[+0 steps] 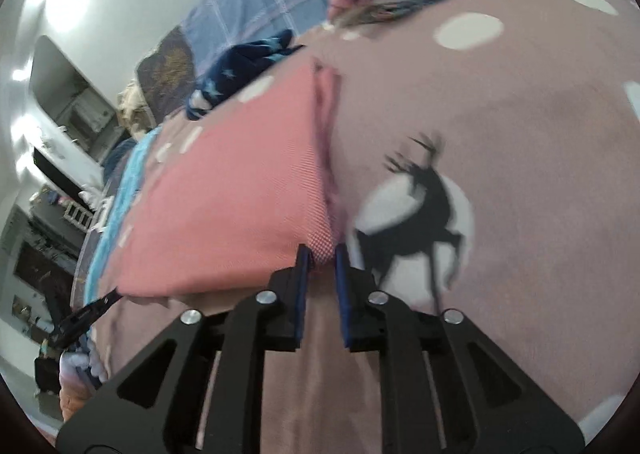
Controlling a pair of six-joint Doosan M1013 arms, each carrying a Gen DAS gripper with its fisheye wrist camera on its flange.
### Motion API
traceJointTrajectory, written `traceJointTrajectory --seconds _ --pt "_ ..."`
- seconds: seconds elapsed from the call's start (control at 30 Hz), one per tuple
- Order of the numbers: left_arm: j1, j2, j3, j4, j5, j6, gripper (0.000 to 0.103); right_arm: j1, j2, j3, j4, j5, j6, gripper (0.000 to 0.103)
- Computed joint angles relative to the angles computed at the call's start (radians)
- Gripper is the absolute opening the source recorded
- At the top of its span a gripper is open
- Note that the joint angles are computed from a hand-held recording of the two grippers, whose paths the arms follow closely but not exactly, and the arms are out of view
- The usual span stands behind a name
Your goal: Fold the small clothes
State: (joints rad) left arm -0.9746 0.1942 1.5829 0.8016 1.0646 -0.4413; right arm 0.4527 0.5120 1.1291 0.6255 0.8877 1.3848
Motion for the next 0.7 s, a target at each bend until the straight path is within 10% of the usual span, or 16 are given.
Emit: traceJointTrajectory --seconds 0.13,0.3,0.4,0.47,0.53,0.7 --pt "-0.026 -0.025 0.021 0.052 -0.07 -0.06 0.027 -0.021 -0.033 0.044 0.049 -0.015 -0.01 0.025" --pt "0.01 -0.025 0.078 0.206 -0.378 -0.268 0.054 -0.039 -0.015 0.046 0.26 0.084 -0.071 0.064" --pt "0.037 -0.001 0.076 0.284 -0.381 -0.373 0.052 -0.027 0.019 0.022 0.293 0.085 -0.046 0.063" --pt "0.05 0.001 0.076 0.316 -0.37 -0.442 0.008 -0.017 0.032 0.002 0.288 0.039 -0.031 0.049" --pt "0.06 -0.002 0.074 0.336 -0.362 -0.476 0.003 -0.015 0.05 -0.026 0.267 0.022 0.053 0.006" --pt "0.025 0.02 -0.052 0.174 -0.178 -0.109 0.003 -0.016 0.005 0.019 0.26 -0.008 0.037 0.004"
